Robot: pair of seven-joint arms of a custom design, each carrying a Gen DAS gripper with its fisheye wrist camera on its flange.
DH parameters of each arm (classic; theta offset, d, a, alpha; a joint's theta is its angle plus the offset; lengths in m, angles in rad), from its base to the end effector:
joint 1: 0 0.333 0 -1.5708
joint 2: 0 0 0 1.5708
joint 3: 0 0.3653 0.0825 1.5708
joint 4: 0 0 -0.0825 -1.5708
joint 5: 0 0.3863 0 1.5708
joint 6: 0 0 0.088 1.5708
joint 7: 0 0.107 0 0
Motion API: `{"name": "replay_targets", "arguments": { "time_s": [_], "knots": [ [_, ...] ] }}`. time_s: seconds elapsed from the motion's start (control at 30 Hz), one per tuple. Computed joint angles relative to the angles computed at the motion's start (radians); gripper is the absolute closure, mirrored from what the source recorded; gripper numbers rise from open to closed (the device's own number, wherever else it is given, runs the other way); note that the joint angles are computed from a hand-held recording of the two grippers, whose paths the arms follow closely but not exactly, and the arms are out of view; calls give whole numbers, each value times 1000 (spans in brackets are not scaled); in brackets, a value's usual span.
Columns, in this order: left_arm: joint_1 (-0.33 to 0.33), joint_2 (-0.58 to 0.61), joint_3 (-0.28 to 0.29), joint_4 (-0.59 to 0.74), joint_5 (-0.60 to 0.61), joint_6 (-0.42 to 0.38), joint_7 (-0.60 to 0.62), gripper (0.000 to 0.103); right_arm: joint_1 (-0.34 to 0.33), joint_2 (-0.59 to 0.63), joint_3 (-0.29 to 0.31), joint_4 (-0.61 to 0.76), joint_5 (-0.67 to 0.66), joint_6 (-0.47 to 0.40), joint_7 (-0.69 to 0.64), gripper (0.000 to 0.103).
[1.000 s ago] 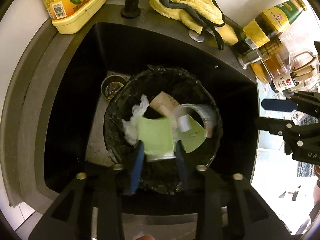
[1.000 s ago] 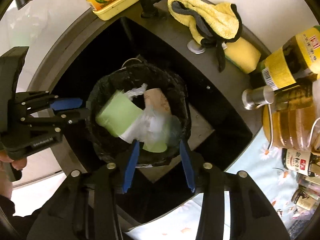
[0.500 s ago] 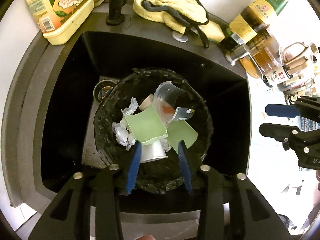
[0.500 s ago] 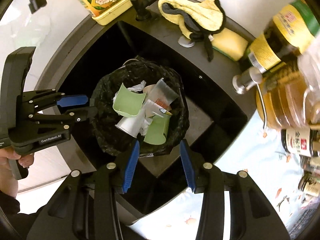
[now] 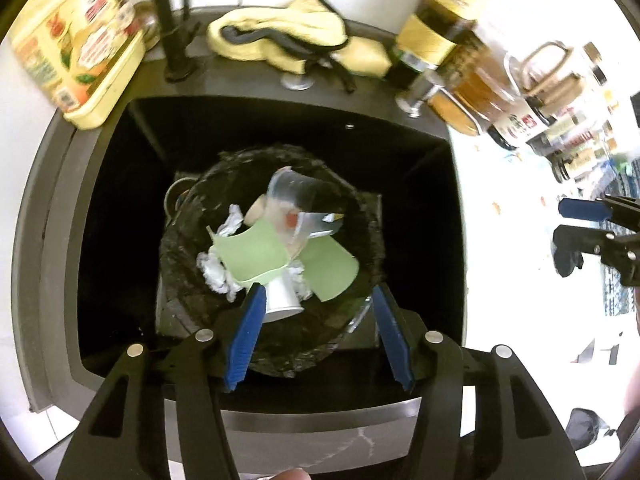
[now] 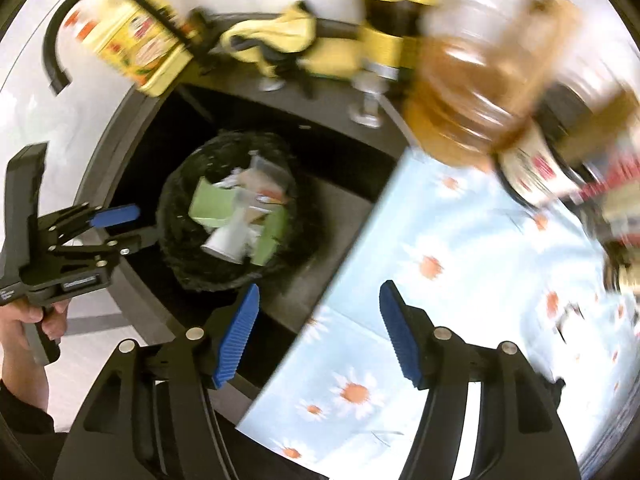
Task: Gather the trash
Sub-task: 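Move both grippers back over the table, then grasp the black fuzzy cloth with the right gripper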
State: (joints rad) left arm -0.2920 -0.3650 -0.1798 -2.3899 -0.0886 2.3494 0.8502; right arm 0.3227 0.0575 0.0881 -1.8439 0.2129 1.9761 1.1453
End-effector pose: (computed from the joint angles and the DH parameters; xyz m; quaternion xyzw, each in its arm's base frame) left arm 0.3957 -0.2118 0.5322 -0.7952 0.5850 -0.1573 0.0264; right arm 0.5375 0.2475 0.5470 -0.9134 0.3925 0.0449 0.0985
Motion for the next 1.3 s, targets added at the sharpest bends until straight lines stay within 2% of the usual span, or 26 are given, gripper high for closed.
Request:
{"name": "replay_targets", "arguments": {
  "time_s": [0.13,0.47,0.7,0.83,1.03,1.3],
  "knots": [
    [-11,49,-27,58,17,-4,-19,49,-44,-20,-37,-15,-31,3,9,34],
    [-56,235,-98,275,98,1,-59,33,-181,-61,-109,-30,-95,26,-27,24],
    [-96,365,-134,438,183,-38,-134,23,-254,-28,-140,-17,-106,26,-90,24],
    [-124,423,-144,510,229,-76,-179,18,-280,9,-149,-2,-110,14,-124,23],
    [-163,490,-151,578,251,-112,-248,17,-295,60,-152,-24,-144,14,-179,23],
    [-209,545,-153,656,287,-206,-341,16,-295,116,-151,-35,-155,19,-236,23]
  ]
}}
